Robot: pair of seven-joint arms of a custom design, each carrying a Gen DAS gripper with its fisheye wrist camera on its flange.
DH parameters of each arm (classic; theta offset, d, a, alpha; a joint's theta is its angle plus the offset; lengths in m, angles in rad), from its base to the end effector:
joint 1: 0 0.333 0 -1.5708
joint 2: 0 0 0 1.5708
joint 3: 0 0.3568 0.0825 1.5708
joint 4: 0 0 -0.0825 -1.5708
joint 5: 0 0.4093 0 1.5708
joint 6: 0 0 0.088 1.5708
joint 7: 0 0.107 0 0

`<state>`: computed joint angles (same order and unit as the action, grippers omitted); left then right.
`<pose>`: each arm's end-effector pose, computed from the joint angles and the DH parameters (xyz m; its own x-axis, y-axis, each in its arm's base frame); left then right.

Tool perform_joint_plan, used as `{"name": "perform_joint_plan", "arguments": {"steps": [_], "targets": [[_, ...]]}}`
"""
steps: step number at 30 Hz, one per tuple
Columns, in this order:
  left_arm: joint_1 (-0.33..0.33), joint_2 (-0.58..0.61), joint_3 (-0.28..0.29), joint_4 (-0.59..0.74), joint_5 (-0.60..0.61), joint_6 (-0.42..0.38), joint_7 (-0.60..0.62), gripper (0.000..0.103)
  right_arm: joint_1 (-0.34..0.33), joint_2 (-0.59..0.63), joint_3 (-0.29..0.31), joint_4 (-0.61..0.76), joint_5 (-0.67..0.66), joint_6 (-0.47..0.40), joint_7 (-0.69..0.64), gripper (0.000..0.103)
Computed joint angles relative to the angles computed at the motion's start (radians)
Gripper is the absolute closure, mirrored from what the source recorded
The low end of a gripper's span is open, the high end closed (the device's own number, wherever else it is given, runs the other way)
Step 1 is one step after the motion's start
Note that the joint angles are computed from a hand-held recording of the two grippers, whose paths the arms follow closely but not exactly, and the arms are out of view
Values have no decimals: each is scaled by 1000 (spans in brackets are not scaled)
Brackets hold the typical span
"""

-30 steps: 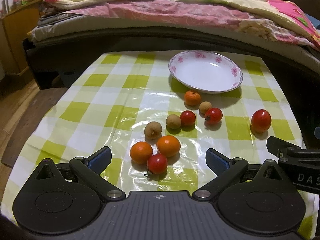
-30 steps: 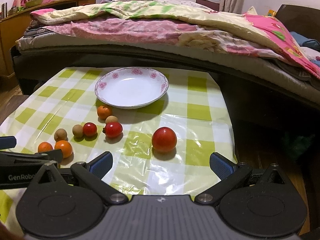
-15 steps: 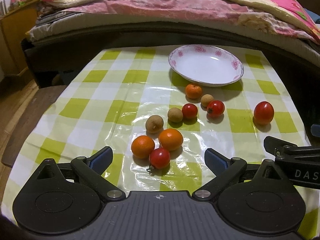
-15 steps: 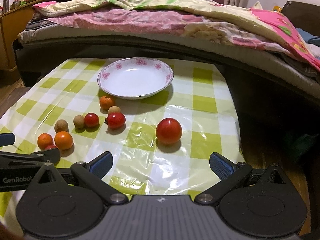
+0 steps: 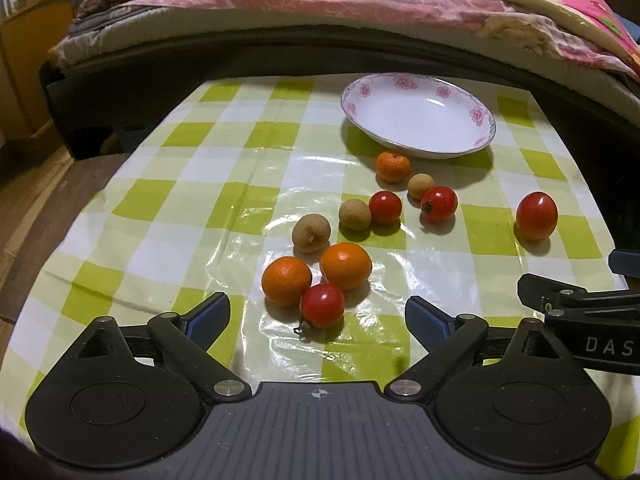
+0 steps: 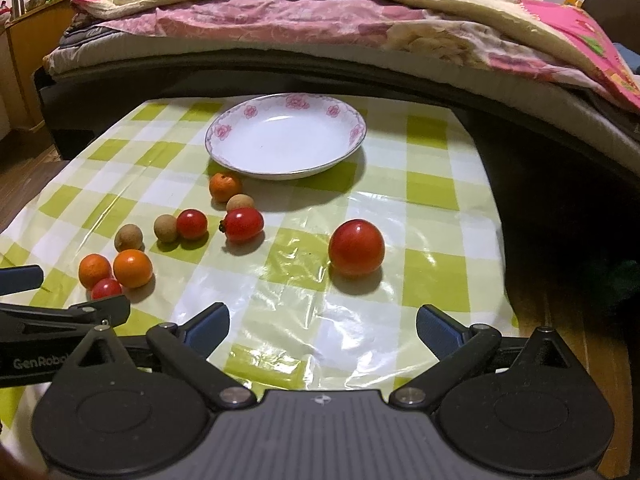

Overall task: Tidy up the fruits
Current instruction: 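Move left gripper to the small red tomato while right gripper approaches the large red tomato, then close left gripper on the small red tomato while right gripper closes on the large tomato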

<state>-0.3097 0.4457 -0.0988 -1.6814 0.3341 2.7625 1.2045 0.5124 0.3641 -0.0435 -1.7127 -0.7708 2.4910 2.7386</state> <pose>0.6896 -0.3008 0.4394 -0.2778 -0.9604 -0.0206 -0.7563 0.2319 -0.6118 0.6434 0.3343 0.4471 -0.1836 -0.9811 0.0618 -0.7548 0.1005 -0.6482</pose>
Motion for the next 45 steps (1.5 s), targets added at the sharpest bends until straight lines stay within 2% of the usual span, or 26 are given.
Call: {"name": "perform_joint_plan", "arguments": {"steps": [8, 14, 19, 21, 23, 28, 32, 34, 36, 40, 45], "targets": [[9, 13, -13, 6, -15, -8, 41, 9, -14, 15, 6, 8, 59, 20, -59, 2], [51, 26, -58, 8, -102, -1, 117, 18, -20, 13, 1, 2, 91, 42, -68, 2], [70, 41, -80, 19, -164, -17, 174, 31, -17, 13, -8, 2, 88, 58, -72, 3], [89, 47, -104, 20, -208, -15, 214, 33, -19, 13, -9, 0, 91, 62, -75, 3], [85, 50, -101, 22, -221, -5, 231, 34, -25, 13, -7, -2, 104, 68, -79, 3], [75, 65, -91, 38, -241, 7, 249, 34, -35, 12, -4, -8, 134, 81, -102, 7], [49, 67, -64, 41, -212, 9, 249, 37, -42, 13, -3, -10, 157, 86, -123, 15], [26, 63, -37, 34, -173, 15, 233, 41, -44, 13, -5, -12, 166, 87, -128, 19], [36, 62, -46, 30, -176, 24, 237, 46, -47, 11, -7, -16, 174, 91, -130, 26], [48, 63, -58, 34, -188, 20, 234, 63, -54, 1, -16, -35, 177, 109, -118, 29], [59, 65, -73, 38, -208, 13, 256, 65, -59, -5, -28, -45, 152, 125, -97, 31]]}}
